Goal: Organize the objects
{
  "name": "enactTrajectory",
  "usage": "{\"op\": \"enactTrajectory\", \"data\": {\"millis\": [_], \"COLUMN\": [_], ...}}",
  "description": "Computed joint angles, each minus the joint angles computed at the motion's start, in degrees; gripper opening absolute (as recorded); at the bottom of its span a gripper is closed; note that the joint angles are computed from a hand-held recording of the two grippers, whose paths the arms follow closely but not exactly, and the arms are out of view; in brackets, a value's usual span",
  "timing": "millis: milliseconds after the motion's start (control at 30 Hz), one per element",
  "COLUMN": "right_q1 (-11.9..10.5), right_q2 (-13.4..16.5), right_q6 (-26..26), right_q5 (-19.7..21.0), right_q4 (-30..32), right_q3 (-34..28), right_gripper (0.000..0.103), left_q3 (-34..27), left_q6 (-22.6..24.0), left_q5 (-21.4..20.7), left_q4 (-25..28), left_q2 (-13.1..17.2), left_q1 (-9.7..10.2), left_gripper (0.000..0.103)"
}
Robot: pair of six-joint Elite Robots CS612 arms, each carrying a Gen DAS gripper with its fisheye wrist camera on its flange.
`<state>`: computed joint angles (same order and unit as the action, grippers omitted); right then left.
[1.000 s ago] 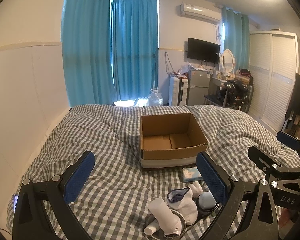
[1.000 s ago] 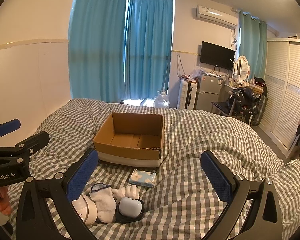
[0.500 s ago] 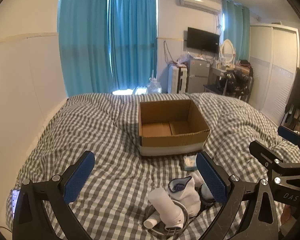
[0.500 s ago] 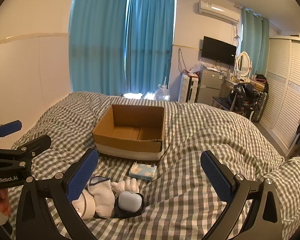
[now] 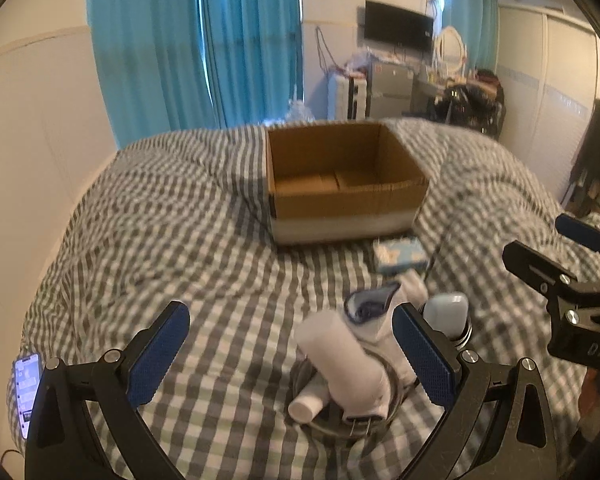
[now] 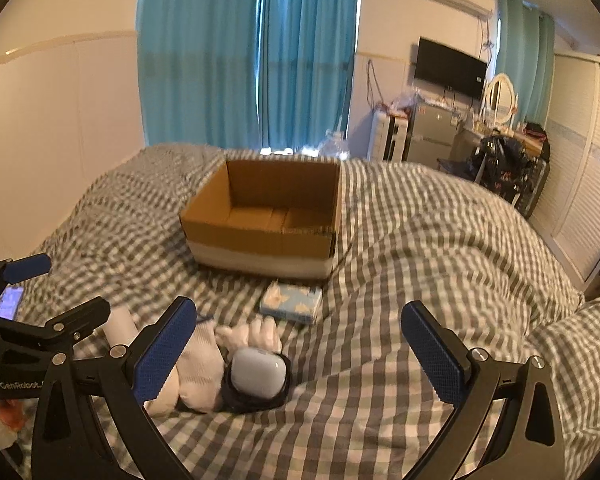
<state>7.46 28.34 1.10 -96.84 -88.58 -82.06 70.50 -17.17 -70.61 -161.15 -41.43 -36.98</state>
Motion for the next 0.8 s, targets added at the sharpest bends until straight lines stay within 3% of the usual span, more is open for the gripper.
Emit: {"op": "enactTrajectory", "data": {"millis": [367, 467, 667, 800], "right_q1": [-0.77, -0.76, -0.79, -0.67], "right_q2": [0.00, -0.40, -0.92, -1.40], "right_q6": [0.02, -0.28, -1.18, -2.26], "right_q5": [3.52, 3.80, 5.12, 6.16], "right_q4": [7.73, 9.56, 11.57, 12.37], "right_q3": [2.09, 3.31, 5.17, 6.72], "right_gripper": [0.101, 0.095, 0.084, 0.070], "left_q3": [-1.73, -2.35, -3.96, -4.72], "left_q6": [-2.50, -2.09, -0.40, 0.01], "left_q5": [-4.80, -6.91, -9.13, -9.44], "left_q4": [6.25, 5.60, 5.40, 5.33], "left_q2": [1.78, 2.34, 3.35, 3.79], "left_q1": [0.91, 1.31, 1.51, 1.56], "left_gripper": [0.102, 0.090, 0.053, 0.051]}}
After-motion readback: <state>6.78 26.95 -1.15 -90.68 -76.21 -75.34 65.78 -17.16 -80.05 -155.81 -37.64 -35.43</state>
